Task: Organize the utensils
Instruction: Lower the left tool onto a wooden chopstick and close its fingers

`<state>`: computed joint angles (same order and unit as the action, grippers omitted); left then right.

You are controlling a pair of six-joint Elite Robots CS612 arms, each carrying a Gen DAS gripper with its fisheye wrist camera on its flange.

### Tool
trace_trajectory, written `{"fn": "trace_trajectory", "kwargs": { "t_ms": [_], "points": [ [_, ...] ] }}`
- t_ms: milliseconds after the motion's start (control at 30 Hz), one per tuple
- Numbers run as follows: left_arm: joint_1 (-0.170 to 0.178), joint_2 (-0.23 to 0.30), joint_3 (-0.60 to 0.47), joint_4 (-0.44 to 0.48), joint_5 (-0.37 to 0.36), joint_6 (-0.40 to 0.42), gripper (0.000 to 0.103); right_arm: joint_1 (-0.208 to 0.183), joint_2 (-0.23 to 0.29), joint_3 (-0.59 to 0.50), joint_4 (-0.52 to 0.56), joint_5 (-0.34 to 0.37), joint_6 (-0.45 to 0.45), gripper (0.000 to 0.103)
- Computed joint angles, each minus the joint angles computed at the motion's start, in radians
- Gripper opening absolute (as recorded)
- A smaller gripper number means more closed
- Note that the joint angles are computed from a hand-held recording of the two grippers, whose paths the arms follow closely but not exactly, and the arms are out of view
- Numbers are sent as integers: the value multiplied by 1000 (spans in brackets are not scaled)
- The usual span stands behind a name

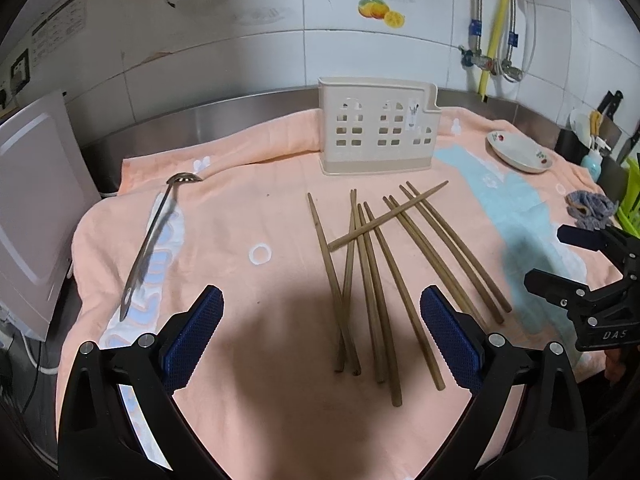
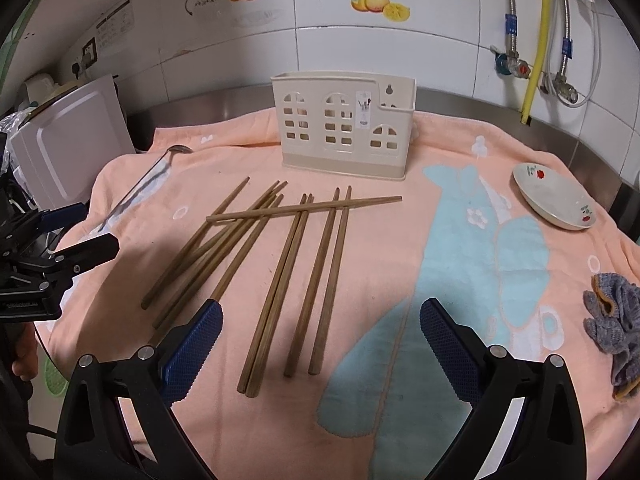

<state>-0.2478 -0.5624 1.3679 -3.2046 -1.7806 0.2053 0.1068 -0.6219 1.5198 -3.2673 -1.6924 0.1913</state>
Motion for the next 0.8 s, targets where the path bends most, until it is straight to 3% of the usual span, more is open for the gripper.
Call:
{"fn": "trace_trajectory", "kwargs": {
  "t_ms": [333,800],
  "points": [
    [-3,38,-70,93,-16,52,95,-8,18,-29,57,17,12,95],
    [-2,112,-240,300,-113,163,55,-19,38,-64,119,59,28,85]
  ]
}}
